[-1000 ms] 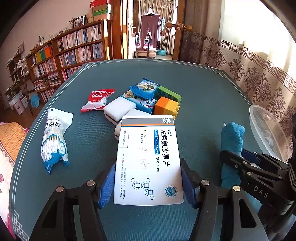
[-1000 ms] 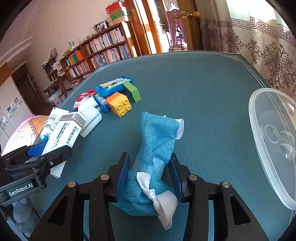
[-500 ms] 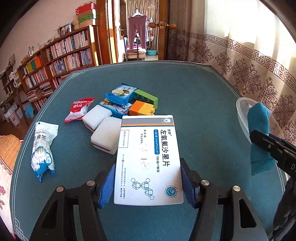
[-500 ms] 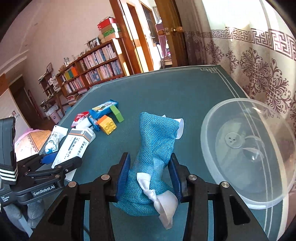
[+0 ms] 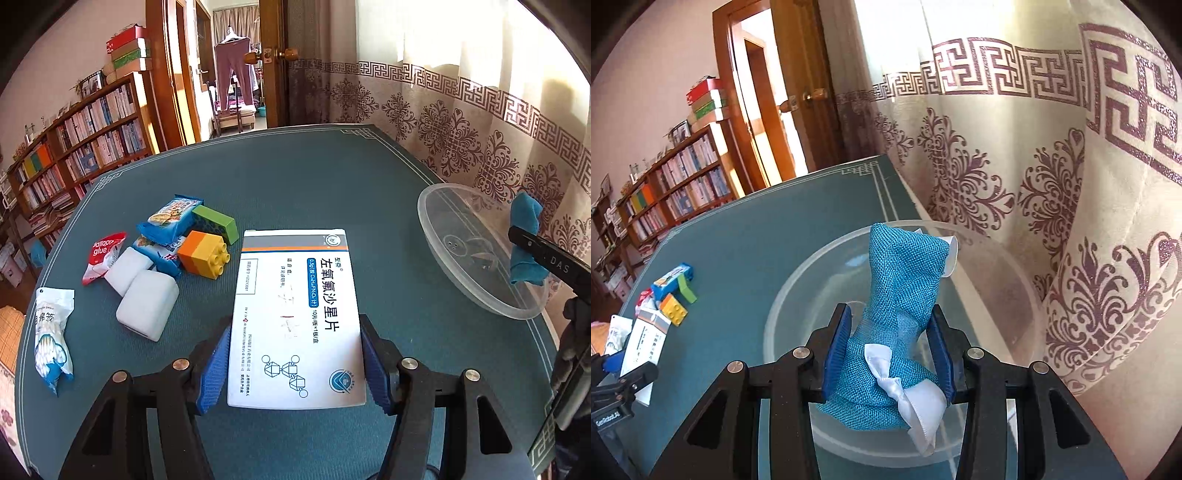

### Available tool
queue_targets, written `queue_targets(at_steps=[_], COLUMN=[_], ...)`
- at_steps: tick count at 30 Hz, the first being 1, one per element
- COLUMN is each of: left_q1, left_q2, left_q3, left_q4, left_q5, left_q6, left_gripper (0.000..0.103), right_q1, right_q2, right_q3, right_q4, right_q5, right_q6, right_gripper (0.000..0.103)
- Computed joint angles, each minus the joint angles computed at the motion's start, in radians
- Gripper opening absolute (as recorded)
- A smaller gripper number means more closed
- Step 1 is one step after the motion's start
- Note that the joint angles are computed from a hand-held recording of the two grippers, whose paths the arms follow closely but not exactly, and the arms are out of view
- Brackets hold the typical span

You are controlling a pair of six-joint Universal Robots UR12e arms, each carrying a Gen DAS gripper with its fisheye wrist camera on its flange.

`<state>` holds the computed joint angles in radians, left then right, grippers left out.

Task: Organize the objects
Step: 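Lower the blue cloth into the clear basin and open the right tool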

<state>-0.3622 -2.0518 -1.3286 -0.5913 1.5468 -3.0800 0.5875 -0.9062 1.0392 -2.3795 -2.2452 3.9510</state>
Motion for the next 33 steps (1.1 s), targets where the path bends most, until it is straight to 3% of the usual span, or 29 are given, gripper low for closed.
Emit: queue_targets(at_steps=[4, 11, 14, 23, 26, 33], left_q1=[-0.008, -0.023, -0.029, -0.052, -0.058, -0.069], left_q2=[-0.010, -0.026, -0.034, -0.058, -0.068, -0.104], left_q3=[0.017, 0.046, 0.060, 0.097, 0.112, 0.172], left_q4=[-0.010, -0.022, -0.025, -0.041, -0.043, -0.081], left_q5=[-0.017, -0.028, -0.034, -0.075, -0.096, -0.149], left_q6=[0.009, 0.030, 0.039, 0.076, 0.087, 0.097], left_gripper=[0.066, 0.066, 0.066, 0.066, 0.066, 0.066], right_q1=[-0.008, -0.016, -0.018, -0.005, 0.000, 0.010], right_q2=[-0.004, -0.020, -0.033, -0.066, -0.072, -0.079], right_q3=[0.003, 0.026, 0.050, 0.103, 0.117, 0.133], right_q4=[0.079, 0.138, 0.136, 0.094, 0.062, 0.015], right_q5=[-0.015, 0.008, 0.027, -0.024, -0.047, -0.076], right_q6=[0.036, 0.042, 0.053, 0.067, 0.077, 0.069], right_gripper=[0.043, 0.043, 0.043, 0.046, 0.062, 0.064])
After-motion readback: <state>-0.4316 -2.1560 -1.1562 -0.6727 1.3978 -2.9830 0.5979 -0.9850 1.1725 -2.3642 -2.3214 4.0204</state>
